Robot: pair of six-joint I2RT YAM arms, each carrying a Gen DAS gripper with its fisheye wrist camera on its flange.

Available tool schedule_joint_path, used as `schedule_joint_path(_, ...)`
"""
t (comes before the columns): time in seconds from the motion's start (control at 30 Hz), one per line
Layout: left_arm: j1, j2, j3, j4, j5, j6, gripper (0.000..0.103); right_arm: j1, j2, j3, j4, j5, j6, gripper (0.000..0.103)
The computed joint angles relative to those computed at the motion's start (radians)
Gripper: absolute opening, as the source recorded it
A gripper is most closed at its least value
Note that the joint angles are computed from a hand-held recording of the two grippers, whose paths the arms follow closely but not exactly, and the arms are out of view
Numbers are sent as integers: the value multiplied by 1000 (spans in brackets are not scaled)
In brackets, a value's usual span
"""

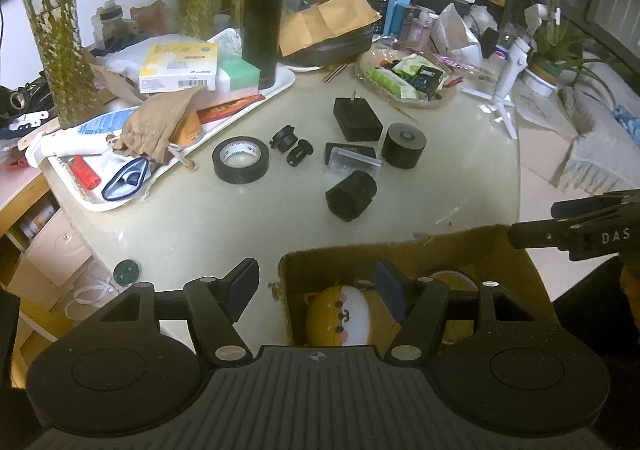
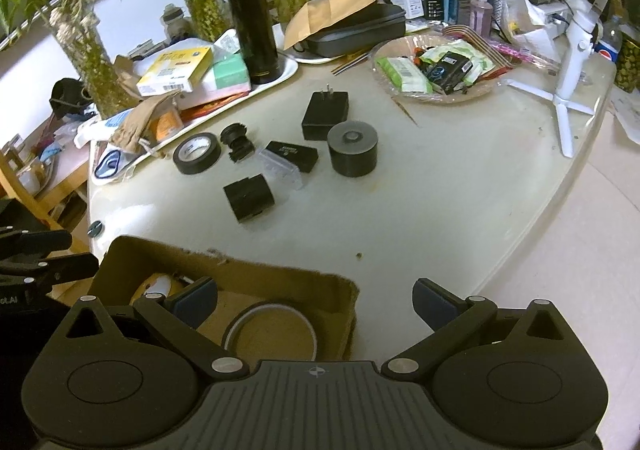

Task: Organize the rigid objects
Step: 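Withdraw both tools from the box back toward the table objects, then close the left tool on the black cup-shaped part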

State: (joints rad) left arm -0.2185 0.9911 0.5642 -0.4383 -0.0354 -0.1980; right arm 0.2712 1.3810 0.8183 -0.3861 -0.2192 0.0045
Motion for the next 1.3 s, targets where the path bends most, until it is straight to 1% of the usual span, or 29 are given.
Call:
schedule_joint_path(0.33,-17,122,54,95,12,33,64,-27,74,71,10,0,-3,103)
schedule_joint_path(0.67,-14,244,121,176,46,102,64,-60,119,143,1,-10,-26,103)
schedule_joint_path(0.8,-3,288,139,187,73,141,64,-78,133,143,12,-21,-32,103)
schedule_joint_path(0.93,28,344,171,189,129,186,63,-94,156,141,25,-31,-42,103)
schedule_joint_path(1.13,72,470,254,168,189,284,63,-113,184,136,40,-42,-50,103)
schedule_joint_path(1.3,108,585,340,142,237,331,63,-125,209,142,47,-49,-53,103)
